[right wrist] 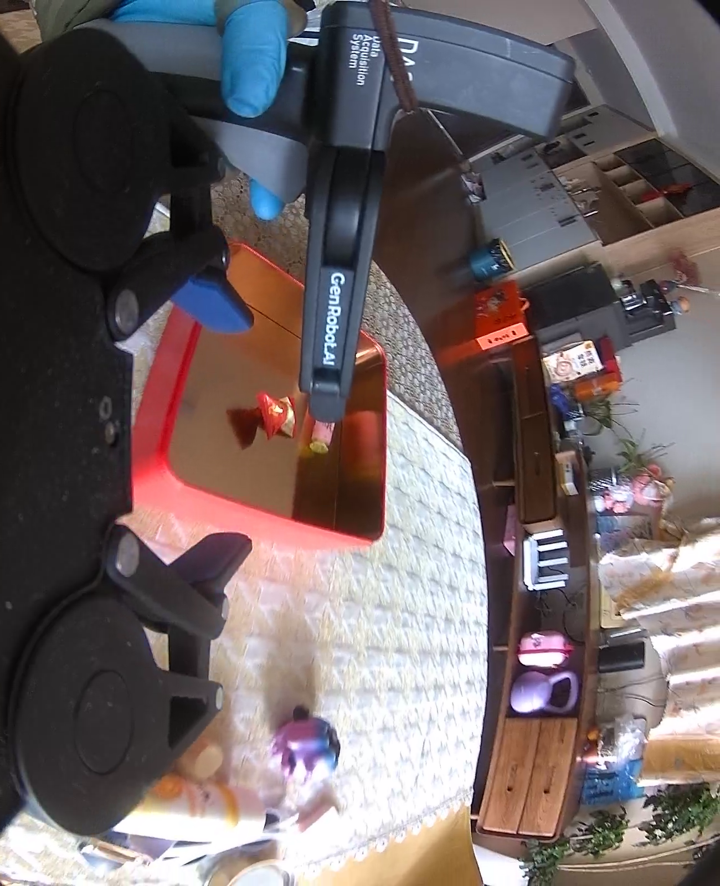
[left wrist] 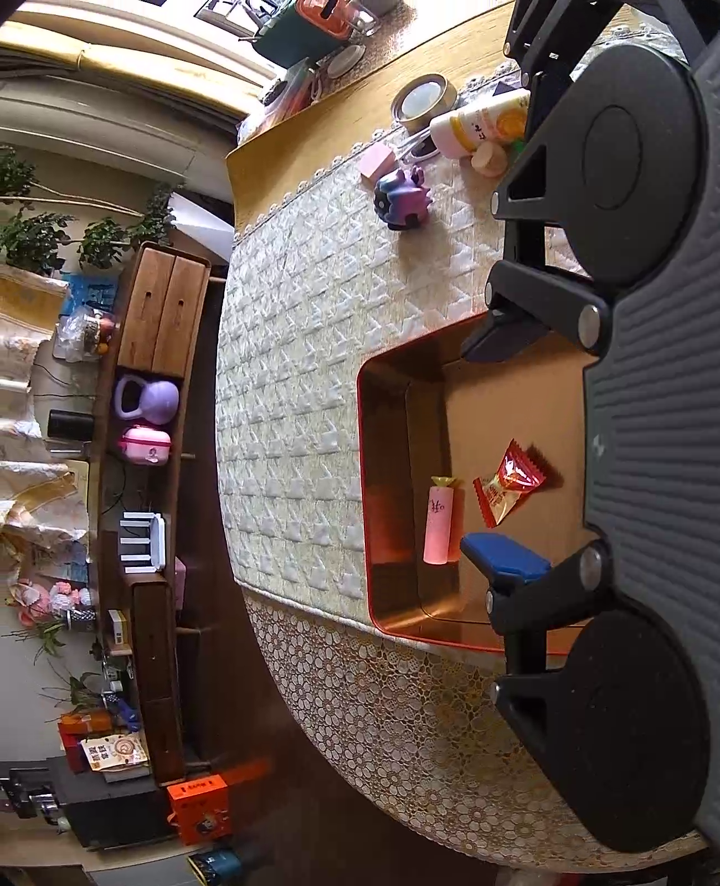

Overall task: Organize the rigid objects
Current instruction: 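Withdraw both tools from the tin toward the remaining items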

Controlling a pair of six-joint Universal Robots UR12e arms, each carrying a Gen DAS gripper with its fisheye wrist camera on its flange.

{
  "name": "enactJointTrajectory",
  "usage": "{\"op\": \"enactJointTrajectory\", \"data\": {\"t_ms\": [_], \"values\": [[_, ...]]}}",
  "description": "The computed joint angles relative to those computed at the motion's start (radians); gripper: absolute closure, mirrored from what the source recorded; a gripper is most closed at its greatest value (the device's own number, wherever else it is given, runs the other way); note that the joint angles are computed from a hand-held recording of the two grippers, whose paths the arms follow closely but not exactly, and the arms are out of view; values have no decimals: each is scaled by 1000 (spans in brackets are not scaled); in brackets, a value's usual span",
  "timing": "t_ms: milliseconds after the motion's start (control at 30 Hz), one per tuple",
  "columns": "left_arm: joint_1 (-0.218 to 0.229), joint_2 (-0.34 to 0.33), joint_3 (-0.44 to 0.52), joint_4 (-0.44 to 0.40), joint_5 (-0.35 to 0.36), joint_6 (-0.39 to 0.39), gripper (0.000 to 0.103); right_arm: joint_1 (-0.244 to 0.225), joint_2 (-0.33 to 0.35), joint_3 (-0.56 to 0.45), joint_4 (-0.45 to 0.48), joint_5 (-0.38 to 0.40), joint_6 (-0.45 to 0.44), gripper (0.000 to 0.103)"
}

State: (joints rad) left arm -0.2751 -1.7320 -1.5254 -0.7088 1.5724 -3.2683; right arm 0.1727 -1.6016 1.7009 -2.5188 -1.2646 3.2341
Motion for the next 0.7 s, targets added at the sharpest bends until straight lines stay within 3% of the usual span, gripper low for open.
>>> {"op": "enactJointTrajectory", "data": {"t_ms": [133,467,700], "values": [[-16,18,-17,15,3,-1,29,-13,-34,35,-42,-3,6,15],[-55,54,-56,46,8,-21,25,-60,-117,132,-146,-13,9,1],[-97,63,-80,100,39,-11,21,-98,-173,203,-202,-39,36,0]]}}
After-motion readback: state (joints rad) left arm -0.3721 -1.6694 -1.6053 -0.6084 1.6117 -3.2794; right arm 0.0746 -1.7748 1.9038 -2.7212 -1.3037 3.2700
